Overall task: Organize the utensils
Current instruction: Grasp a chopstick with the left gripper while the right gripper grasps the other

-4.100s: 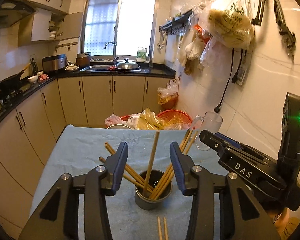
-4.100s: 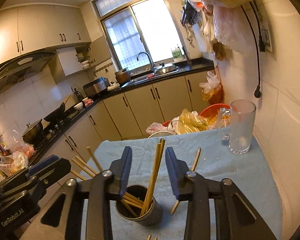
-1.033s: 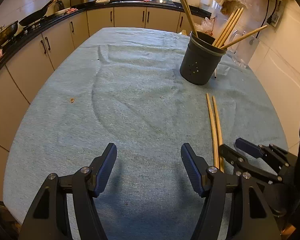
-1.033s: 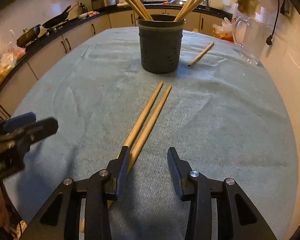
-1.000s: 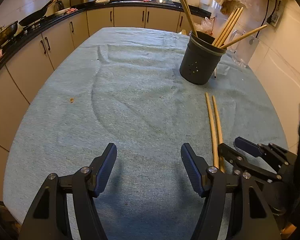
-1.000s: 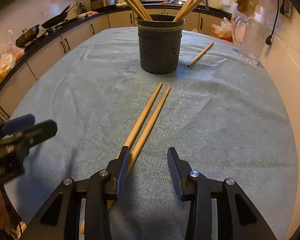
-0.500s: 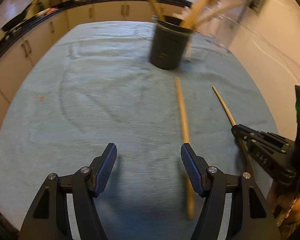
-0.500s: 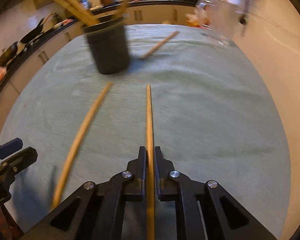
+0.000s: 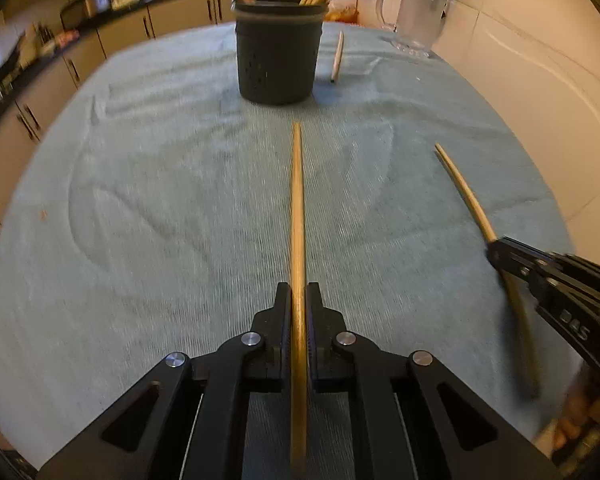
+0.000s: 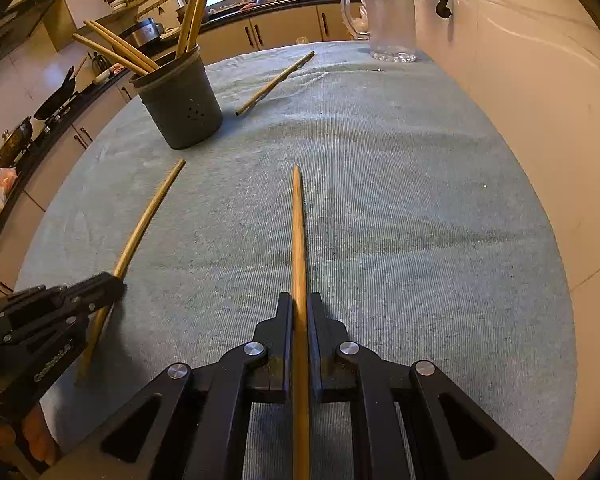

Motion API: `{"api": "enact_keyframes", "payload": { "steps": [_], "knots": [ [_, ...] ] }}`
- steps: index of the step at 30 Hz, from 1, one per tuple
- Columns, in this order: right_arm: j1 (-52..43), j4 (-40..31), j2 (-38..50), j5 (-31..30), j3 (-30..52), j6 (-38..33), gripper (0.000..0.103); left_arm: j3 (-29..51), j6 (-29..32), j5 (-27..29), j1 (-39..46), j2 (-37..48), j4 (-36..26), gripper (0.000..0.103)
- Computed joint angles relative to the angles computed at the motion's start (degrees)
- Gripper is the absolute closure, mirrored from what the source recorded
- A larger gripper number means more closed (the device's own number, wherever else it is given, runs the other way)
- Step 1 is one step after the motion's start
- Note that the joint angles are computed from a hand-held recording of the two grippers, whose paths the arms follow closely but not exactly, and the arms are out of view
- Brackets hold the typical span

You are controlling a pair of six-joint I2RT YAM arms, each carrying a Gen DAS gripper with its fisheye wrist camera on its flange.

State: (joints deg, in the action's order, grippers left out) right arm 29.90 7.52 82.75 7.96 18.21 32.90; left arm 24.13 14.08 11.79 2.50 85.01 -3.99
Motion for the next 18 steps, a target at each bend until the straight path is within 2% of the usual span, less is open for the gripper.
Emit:
{"api": "enact_keyframes", "payload": {
  "steps": [3, 6, 9, 11, 15, 18],
  "knots": [
    [-0.72, -0.28, -0.82, -0.97, -0.44, -0.85, 0.094, 3.33, 3.10, 4.86, 4.16, 0.33, -8.66, 0.096],
    [-2.45, -0.95, -0.38, -3.23, 0.37, -2.75, 0.094, 5.87, 4.60, 7.28, 5.95, 0.14, -12.01, 0.093],
    [-5.59, -2.67, 2.76, -6.17, 3.75, -4.84, 0.093, 9.17, 2.26, 5.74, 4.36, 2.66, -10.90, 0.075],
    [-7.31, -3.88, 5.67, -7.27, 6.88, -6.72, 0.093, 11.97, 1.17, 3.58, 1.88, 6.29, -8.99, 0.073],
    [-9.60, -8.60, 11.72, -7.33, 14.91, -10.59, 0.093, 19.22, -0.11, 1.65, -1.57, 14.98, -10.27, 0.073],
    [-10.92, -11.78, 15.63, -7.32, 20.31, -12.71, 0.093, 21.65, -0.69, -1.17, -4.00, 17.27, -9.10, 0.073]
  ]
}}
